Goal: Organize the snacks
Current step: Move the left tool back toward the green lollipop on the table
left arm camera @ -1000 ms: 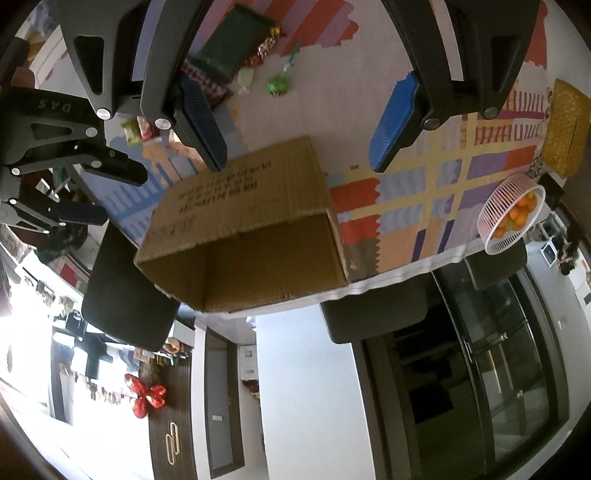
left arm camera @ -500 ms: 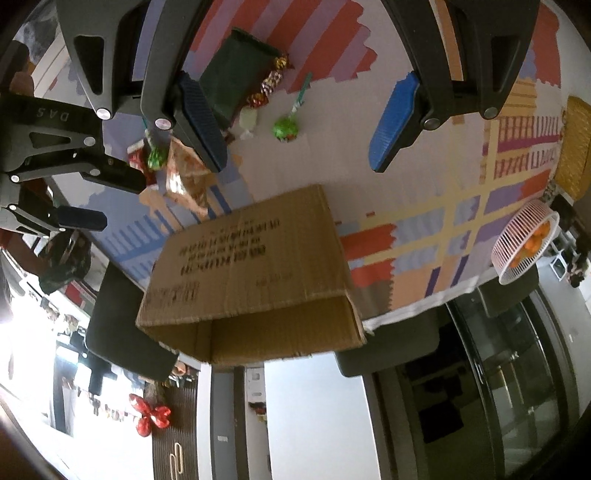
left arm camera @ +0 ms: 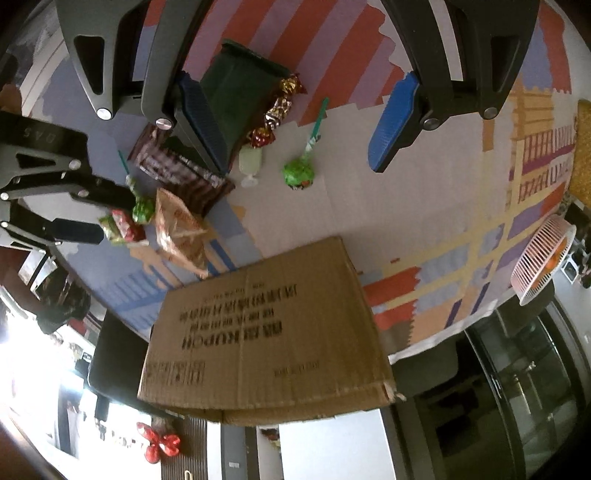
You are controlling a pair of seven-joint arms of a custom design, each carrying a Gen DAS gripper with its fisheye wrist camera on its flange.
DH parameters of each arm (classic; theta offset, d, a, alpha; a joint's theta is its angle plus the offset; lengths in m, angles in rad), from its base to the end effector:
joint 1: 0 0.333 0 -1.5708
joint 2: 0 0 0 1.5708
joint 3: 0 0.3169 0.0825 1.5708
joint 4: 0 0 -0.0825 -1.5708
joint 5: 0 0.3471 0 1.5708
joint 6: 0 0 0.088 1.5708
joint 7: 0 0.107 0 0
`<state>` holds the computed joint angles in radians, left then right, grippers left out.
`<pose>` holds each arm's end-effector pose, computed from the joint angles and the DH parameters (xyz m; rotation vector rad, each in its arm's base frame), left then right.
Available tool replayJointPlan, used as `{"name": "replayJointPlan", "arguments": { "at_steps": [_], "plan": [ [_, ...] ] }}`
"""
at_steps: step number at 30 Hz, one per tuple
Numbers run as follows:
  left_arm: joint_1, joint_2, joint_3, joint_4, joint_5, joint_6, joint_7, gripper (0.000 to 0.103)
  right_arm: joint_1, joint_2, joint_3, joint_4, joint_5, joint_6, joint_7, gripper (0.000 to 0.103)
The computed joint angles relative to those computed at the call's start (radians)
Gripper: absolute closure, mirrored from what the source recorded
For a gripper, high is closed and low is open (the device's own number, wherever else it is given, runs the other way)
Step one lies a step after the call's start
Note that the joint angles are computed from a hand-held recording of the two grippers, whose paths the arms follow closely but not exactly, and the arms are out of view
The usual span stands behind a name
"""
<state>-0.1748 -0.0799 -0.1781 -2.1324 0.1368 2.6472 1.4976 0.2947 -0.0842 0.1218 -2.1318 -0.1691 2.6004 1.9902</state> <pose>0.5006 -0.1909 0.5275 -1.4891 2.2081 -0.5993 0.4852 0.2203 0.5242 -1.9773 1.7532 -0.4391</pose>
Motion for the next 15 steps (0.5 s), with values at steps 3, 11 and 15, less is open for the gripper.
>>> {"name": "replayJointPlan", "arguments": {
  "at_steps": [3, 11, 15],
  "plan": [
    [0.000, 0.012, 0.001, 0.003, -0.006, -0.002, 0.008, 0.025, -0.001, 0.002, -0.002, -0.011, 0.004, 0.017, 0.000, 0.048],
    [0.011, 0.053, 0.001, 0.027, -0.014, -0.001, 0.014, 0.035, 0.006, 0.036, -0.010, -0.003, 0.048, 0.036, -0.031, 0.062],
    [0.017, 0.082, 0.000, 0.048, -0.041, -0.013, 0.037, 0.044, 0.012, 0.057, -0.014, 0.010, 0.048, 0.029, -0.036, 0.066]
  ]
}}
